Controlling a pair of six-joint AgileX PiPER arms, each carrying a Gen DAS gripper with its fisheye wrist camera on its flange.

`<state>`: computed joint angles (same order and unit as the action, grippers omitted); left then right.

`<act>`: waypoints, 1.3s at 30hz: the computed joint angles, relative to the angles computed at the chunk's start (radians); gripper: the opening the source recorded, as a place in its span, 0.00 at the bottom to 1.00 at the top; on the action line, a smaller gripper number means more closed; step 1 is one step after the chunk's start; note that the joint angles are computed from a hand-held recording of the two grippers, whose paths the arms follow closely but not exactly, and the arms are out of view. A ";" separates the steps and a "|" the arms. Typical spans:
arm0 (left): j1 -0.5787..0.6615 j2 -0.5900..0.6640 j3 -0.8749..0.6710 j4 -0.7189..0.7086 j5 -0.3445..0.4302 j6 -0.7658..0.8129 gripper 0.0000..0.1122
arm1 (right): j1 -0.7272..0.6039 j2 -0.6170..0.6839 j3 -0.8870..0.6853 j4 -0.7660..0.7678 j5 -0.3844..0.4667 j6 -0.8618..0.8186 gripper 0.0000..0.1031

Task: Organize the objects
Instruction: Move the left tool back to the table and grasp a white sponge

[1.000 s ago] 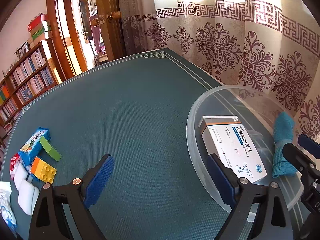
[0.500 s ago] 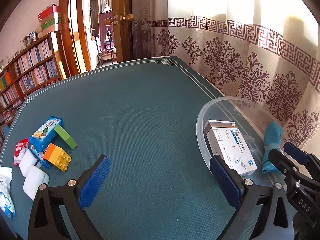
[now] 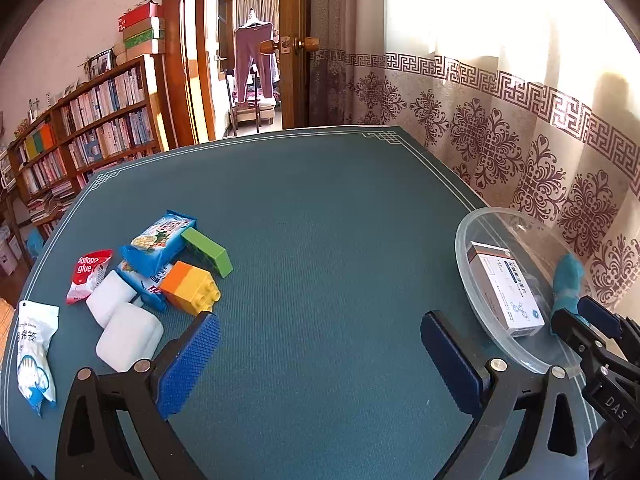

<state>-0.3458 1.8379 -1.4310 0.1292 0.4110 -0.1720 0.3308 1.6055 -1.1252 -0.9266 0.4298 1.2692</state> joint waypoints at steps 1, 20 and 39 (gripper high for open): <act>0.008 -0.004 0.008 0.005 -0.004 -0.004 0.91 | 0.006 0.004 -0.004 0.009 0.000 -0.010 0.62; 0.209 -0.001 0.086 0.119 -0.021 -0.143 0.91 | 0.110 0.105 -0.103 0.138 0.002 -0.158 0.62; 0.300 0.104 -0.015 -0.130 0.025 0.130 0.78 | 0.166 0.183 -0.216 0.133 0.032 -0.185 0.64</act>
<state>-0.0459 1.9416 -1.4463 -0.0006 0.4364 -0.0419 0.4970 1.7885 -1.3414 -0.7938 0.4621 1.0840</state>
